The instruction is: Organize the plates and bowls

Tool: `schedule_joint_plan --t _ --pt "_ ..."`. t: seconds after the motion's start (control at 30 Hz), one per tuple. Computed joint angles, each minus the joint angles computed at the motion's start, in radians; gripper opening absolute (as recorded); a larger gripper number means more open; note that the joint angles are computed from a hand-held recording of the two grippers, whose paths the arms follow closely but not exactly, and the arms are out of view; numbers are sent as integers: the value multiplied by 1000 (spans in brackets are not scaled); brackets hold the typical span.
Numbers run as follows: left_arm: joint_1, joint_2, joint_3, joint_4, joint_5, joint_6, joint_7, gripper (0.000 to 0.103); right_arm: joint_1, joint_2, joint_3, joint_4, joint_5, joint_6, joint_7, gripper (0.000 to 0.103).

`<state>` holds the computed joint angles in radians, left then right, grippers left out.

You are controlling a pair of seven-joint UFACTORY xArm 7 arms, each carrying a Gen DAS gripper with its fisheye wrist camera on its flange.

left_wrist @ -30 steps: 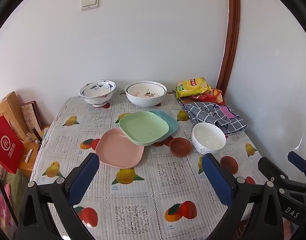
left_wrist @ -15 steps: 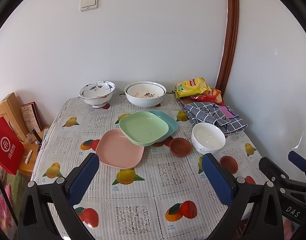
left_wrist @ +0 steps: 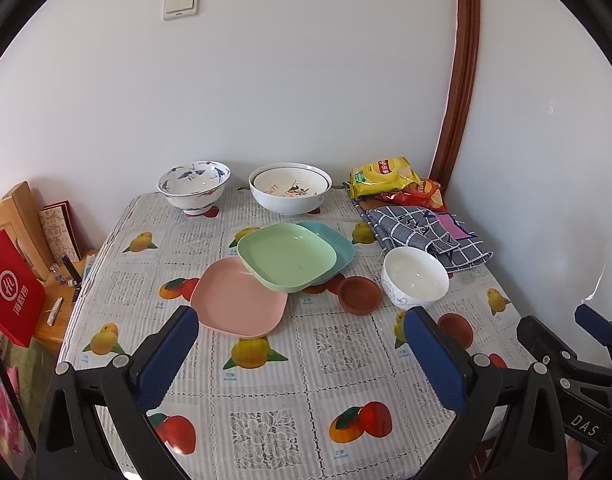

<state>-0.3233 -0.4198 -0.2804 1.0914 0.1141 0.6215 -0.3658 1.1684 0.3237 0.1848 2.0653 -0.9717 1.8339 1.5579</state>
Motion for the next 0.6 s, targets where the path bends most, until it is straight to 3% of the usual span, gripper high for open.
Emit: schedule_joint_plan --t 0.6 --pt "-7 4 10 7 -17 9 12 103 -2 -2 1 -8 0 -5 6 103"
